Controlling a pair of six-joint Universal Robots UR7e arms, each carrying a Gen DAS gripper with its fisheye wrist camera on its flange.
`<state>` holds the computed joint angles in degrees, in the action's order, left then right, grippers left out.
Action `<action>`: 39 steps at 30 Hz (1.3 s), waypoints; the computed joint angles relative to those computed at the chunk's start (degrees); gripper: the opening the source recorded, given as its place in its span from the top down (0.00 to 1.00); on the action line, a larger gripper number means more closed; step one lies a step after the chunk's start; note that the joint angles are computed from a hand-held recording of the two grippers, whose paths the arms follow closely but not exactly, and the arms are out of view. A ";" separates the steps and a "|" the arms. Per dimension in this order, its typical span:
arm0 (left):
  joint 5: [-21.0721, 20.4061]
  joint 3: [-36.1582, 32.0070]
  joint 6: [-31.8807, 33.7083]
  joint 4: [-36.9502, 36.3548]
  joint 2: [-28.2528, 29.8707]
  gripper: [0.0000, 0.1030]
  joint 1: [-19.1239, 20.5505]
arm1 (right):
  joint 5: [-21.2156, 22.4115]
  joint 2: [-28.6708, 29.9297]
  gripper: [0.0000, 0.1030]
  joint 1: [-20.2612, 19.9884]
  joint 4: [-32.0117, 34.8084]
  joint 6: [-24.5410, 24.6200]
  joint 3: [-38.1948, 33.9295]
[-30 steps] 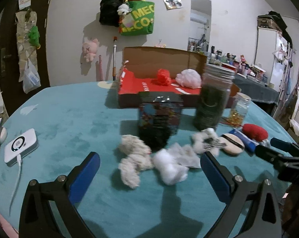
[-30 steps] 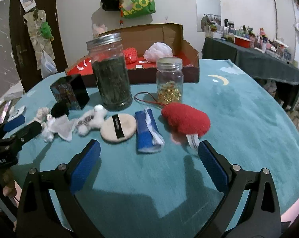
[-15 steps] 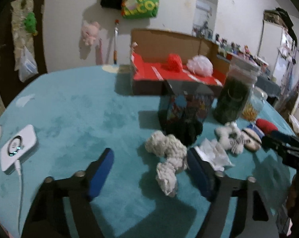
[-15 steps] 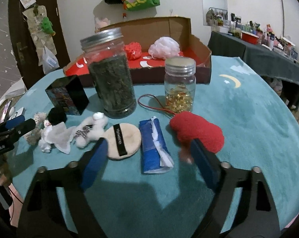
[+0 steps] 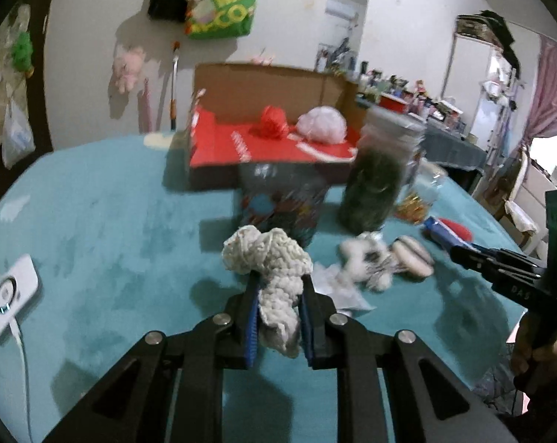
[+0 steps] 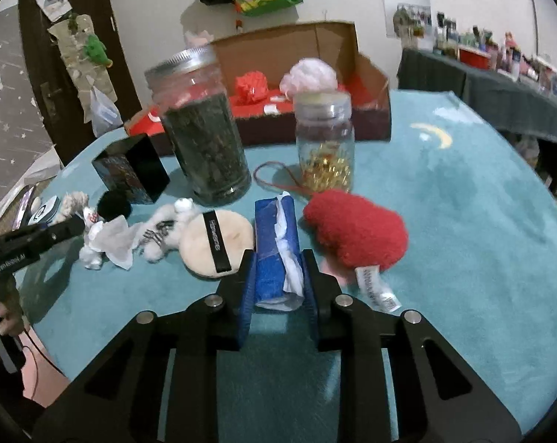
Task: Organize soft objects
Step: 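Grasp the knitted rope toy with the left gripper while the right grasps the blue-wrapped item, then carry the rope toy with the left gripper while the right carries the blue item into the box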
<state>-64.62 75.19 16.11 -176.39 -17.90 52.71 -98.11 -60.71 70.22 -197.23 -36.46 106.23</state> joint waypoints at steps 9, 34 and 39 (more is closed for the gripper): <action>-6.19 -4.48 0.50 4.38 2.35 0.81 -1.61 | 3.35 -2.42 0.78 0.68 -0.36 -2.58 1.54; -10.81 -13.09 -0.62 12.69 7.50 0.81 -1.16 | 4.58 -0.96 0.78 1.36 7.04 -4.43 -2.13; -8.97 -10.85 -1.04 10.63 5.45 0.81 -0.86 | 4.64 -1.56 0.78 1.09 6.36 -4.19 -1.64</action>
